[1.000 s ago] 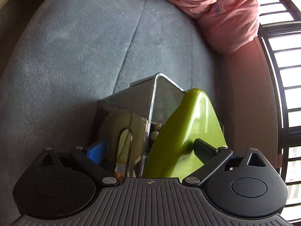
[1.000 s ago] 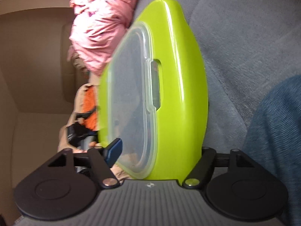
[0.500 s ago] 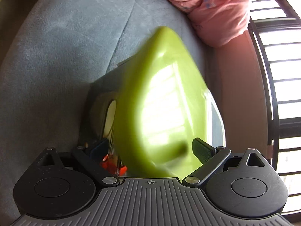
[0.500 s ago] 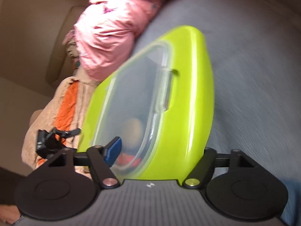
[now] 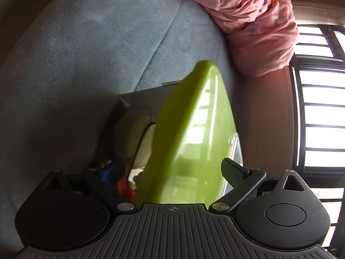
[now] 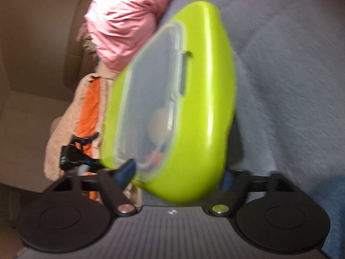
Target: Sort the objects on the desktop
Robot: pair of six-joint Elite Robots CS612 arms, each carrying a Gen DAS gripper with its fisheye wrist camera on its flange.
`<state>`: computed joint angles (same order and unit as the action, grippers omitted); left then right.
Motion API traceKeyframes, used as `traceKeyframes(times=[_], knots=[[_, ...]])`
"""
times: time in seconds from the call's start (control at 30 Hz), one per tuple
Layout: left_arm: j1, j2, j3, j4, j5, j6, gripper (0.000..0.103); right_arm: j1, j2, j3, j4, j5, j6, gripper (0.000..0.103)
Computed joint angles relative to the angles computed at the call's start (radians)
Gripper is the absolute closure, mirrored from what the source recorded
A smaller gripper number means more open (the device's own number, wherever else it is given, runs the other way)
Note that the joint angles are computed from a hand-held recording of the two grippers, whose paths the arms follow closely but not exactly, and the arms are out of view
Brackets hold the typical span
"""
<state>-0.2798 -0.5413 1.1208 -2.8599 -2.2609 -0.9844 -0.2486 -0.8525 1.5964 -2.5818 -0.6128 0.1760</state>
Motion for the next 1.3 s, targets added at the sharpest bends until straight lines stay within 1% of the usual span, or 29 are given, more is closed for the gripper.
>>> traceKeyframes(times=[0.03, 0.13, 0.23, 0.27, 0.3, 0.33, 0.37, 0.4, 0.43, 0.47, 0.5, 0.53, 0.6, 0.67, 0.73, 0.77, 0.8, 0.87, 0.9, 0.93, 1.0, 1.03, 1.13, 1.17, 1.2, 1.27, 1.3], knots=[[-0.002, 0.003, -0.011, 0.015, 0.003, 0.019, 0.005, -0.003, 0.000, 0.001, 0.009, -0.004, 0.000, 0.015], [-0.012, 0.000, -0.031, 0.068, 0.019, 0.095, 0.005, -0.006, -0.015, 0.014, -0.079, -0.105, 0.037, 0.014], [-0.027, -0.017, -0.038, 0.131, 0.053, 0.172, 0.005, -0.012, -0.008, 0.031, -0.339, -0.173, 0.201, 0.014], [-0.033, -0.021, -0.038, 0.145, 0.072, 0.196, 0.007, -0.009, 0.000, 0.020, -0.386, -0.195, 0.234, 0.014], [-0.040, -0.027, -0.038, 0.158, 0.095, 0.222, 0.013, -0.005, 0.007, 0.006, -0.412, -0.219, 0.256, 0.014], [-0.046, -0.035, -0.035, 0.180, 0.126, 0.253, 0.017, 0.002, 0.017, -0.017, -0.396, -0.244, 0.245, 0.016], [-0.052, -0.042, -0.034, 0.199, 0.153, 0.280, 0.020, 0.010, 0.026, -0.044, -0.360, -0.267, 0.223, 0.022], [-0.058, -0.049, -0.033, 0.218, 0.180, 0.307, 0.020, 0.022, 0.031, -0.066, -0.318, -0.291, 0.189, 0.029], [-0.058, -0.059, -0.019, 0.212, 0.187, 0.309, 0.020, 0.034, 0.036, -0.088, -0.276, -0.315, 0.155, 0.038], [-0.058, -0.070, -0.004, 0.205, 0.195, 0.310, 0.020, 0.046, 0.042, -0.109, -0.244, -0.340, 0.126, 0.034], [-0.058, -0.080, 0.010, 0.199, 0.202, 0.312, 0.017, 0.056, 0.041, -0.113, -0.253, -0.365, 0.112, 0.034], [-0.055, -0.091, 0.034, 0.167, 0.193, 0.299, 0.016, 0.063, 0.043, -0.118, -0.279, -0.374, 0.109, 0.034], [-0.050, -0.115, 0.083, 0.109, 0.189, 0.279, 0.013, 0.070, 0.044, -0.127, -0.324, -0.362, 0.092, 0.034], [-0.052, -0.132, 0.118, 0.107, 0.210, 0.288, 0.012, 0.072, 0.046, -0.140, -0.307, -0.335, 0.062, 0.034], [-0.051, -0.128, 0.129, 0.140, 0.205, 0.273, 0.012, 0.077, 0.049, -0.154, -0.268, -0.318, 0.024, 0.034], [-0.051, -0.125, 0.138, 0.145, 0.200, 0.262, 0.010, 0.081, 0.052, -0.158, -0.237, -0.326, 0.005, 0.034], [-0.045, -0.114, 0.143, 0.108, 0.153, 0.230, 0.009, 0.086, 0.055, -0.162, -0.206, -0.336, -0.011, 0.033], [-0.042, -0.103, 0.152, 0.046, 0.141, 0.184, 0.008, 0.087, 0.056, -0.143, -0.214, -0.336, -0.013, 0.030], [-0.034, -0.089, 0.140, 0.019, 0.113, 0.167, 0.006, 0.084, 0.056, -0.136, -0.213, -0.322, -0.006, 0.029], [-0.027, -0.076, 0.127, -0.008, 0.086, 0.150, 0.004, 0.078, 0.057, -0.132, -0.207, -0.292, 0.010, 0.028], [-0.004, -0.034, 0.077, -0.043, -0.010, 0.099, 0.001, 0.064, 0.064, -0.131, -0.185, -0.222, 0.042, 0.028], [0.008, -0.009, 0.046, -0.051, -0.070, 0.076, 0.001, 0.056, 0.072, -0.139, -0.163, -0.179, 0.044, 0.028], [0.034, 0.063, -0.045, -0.039, -0.234, 0.061, 0.000, 0.033, 0.108, -0.173, -0.078, -0.031, 0.031, 0.032], [0.038, 0.079, -0.065, -0.015, -0.273, 0.095, 0.000, 0.027, 0.123, -0.188, -0.050, 0.021, 0.023, 0.034], [0.040, 0.093, -0.091, 0.031, -0.302, 0.149, 0.000, 0.019, 0.140, -0.199, -0.045, 0.077, 0.022, 0.034], [0.039, 0.114, -0.133, 0.136, -0.353, 0.269, 0.000, 0.005, 0.174, -0.221, -0.029, 0.190, 0.011, 0.041], [0.038, 0.125, -0.157, 0.200, -0.377, 0.333, 0.000, 0.000, 0.192, -0.230, -0.035, 0.243, 0.011, 0.042]])
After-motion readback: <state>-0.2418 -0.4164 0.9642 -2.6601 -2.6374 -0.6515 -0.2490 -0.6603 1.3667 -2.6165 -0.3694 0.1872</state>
